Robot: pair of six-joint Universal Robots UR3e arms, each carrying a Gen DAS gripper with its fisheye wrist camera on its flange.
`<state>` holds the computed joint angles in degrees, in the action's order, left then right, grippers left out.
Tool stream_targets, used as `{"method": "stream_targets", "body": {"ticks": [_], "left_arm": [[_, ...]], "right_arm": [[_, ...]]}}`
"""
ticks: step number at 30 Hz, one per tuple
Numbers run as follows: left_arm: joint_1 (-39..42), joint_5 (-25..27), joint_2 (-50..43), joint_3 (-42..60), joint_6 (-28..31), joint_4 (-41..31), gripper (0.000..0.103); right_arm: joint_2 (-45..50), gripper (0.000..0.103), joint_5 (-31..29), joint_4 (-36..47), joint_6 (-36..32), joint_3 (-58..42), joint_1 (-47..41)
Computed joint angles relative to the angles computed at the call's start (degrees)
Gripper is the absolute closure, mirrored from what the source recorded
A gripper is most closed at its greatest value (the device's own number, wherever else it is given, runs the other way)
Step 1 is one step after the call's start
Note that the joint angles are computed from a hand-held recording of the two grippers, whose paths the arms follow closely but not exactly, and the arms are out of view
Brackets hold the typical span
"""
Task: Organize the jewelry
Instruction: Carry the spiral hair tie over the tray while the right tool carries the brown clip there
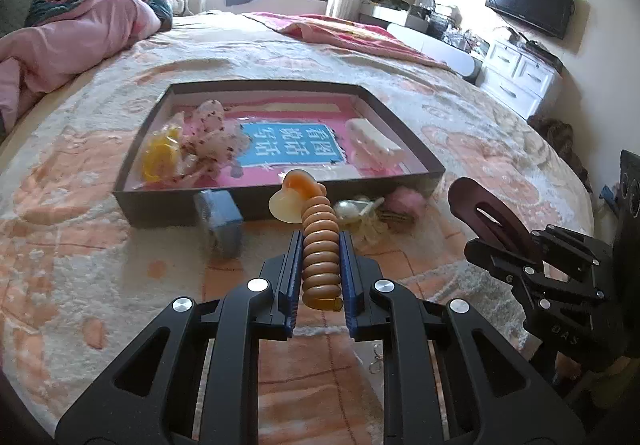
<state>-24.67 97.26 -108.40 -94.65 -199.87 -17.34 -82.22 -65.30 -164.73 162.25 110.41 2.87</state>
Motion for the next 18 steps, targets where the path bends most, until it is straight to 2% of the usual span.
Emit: {"method": "stream_targets", "body": {"ticks": [17,18], "left_arm": [[4.32,1.37,5.76,-5.28,-0.69,1.6,0.092],[4.72,1.19,6.12,-5.56,-0.51,1.45,0.092]], "right_arm": [[8.15,0.078,0.01,4.56,2.26,-14.58,6.5],[8.64,0.081,0.09,4.76,2.45,-15.3,6.65]]}}
